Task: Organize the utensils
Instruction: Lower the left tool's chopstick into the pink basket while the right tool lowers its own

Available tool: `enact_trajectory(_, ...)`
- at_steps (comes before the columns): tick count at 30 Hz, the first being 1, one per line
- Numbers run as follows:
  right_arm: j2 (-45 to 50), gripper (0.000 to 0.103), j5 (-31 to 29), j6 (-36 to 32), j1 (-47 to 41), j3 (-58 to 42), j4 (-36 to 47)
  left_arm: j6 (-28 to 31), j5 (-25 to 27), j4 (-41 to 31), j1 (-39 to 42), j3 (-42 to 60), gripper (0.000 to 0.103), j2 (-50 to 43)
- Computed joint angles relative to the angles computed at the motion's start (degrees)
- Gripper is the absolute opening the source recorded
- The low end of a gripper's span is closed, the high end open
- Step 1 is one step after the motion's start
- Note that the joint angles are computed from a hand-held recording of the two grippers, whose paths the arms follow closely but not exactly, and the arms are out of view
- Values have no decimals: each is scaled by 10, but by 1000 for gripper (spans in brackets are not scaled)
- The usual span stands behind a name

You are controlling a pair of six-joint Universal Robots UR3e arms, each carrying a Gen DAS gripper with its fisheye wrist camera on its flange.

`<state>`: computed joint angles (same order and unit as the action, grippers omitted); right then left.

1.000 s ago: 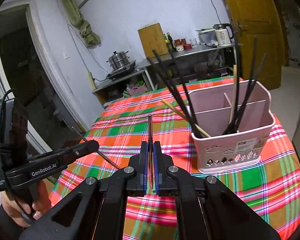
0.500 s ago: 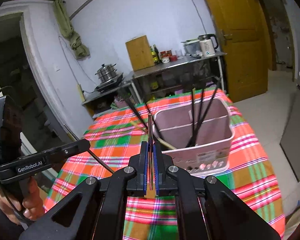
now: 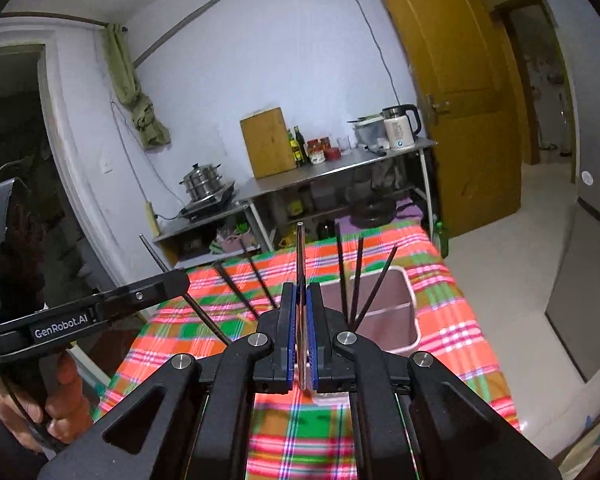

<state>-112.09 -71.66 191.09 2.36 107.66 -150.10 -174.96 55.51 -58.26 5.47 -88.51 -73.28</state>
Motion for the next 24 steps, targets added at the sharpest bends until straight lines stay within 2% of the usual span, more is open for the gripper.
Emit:
enact_trajectory(10,49,5,2,3,-26,-41,-24,-39,62,68,-58,69,6,-94)
enact_trajectory(24,118,5,-18,10,-9,-22,-66,-34,112,114,-92,30,6,-135)
